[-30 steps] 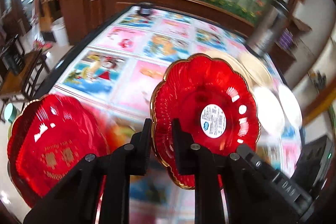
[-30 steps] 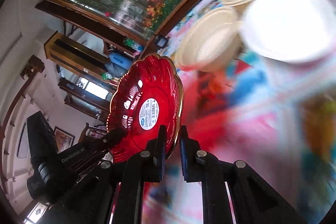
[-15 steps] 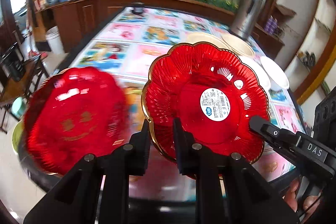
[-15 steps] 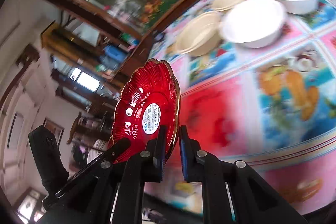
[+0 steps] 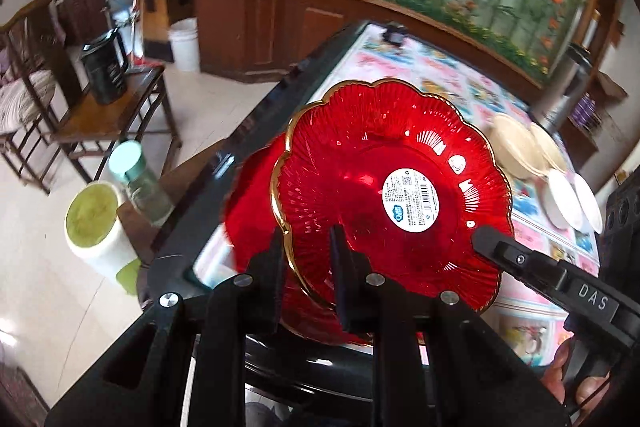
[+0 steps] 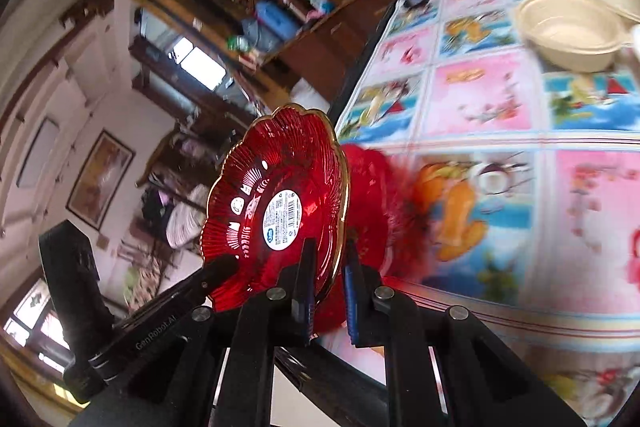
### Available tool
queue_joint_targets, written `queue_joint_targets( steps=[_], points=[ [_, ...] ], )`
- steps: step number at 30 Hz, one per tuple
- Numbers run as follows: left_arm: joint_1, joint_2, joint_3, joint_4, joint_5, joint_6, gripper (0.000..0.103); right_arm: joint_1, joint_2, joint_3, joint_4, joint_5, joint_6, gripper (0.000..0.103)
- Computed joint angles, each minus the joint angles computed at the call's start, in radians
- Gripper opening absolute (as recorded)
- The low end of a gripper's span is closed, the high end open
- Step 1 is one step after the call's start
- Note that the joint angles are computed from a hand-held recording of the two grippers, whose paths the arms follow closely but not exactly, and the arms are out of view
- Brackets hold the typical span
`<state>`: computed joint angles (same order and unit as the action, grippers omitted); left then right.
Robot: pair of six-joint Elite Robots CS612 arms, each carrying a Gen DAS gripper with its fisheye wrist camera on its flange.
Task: Organize plates and bowls
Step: 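Carry the small red plate over the large red plate stack, then lower the small red plate onto the stack and open both tools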
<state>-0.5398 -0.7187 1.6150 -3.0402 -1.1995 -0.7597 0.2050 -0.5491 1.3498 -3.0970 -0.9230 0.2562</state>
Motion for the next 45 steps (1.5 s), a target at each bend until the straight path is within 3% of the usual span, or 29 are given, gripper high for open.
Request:
queue_joint_targets(
  steps=[11,24,28,36,45],
  points=[
    [0.028,0.033,-0.043,0.105,-0.031,0.010,0.019,0.037,0.052,-0.103,0.191,-0.075,-0.047,0.011],
    [0.013,0.035,-0.065,0.198,0.058,0.079,0.022,0.064,0.040,-0.106,0.208,-0.191,-0.105,0.020],
    [0.001,0.036,-0.074,0.238,0.115,0.101,0.023,0.078,0.033,-0.097,0.189,-0.264,-0.138,0.022],
    [-0.001,0.032,-0.072,0.232,0.117,0.119,0.023,0.078,0.030,-0.100,0.207,-0.277,-0.149,0.023],
    [-0.004,0.029,-0.068,0.230,0.135,0.117,0.023,0.093,0.017,-0.097,0.215,-0.368,-0.225,0.029]
  ],
)
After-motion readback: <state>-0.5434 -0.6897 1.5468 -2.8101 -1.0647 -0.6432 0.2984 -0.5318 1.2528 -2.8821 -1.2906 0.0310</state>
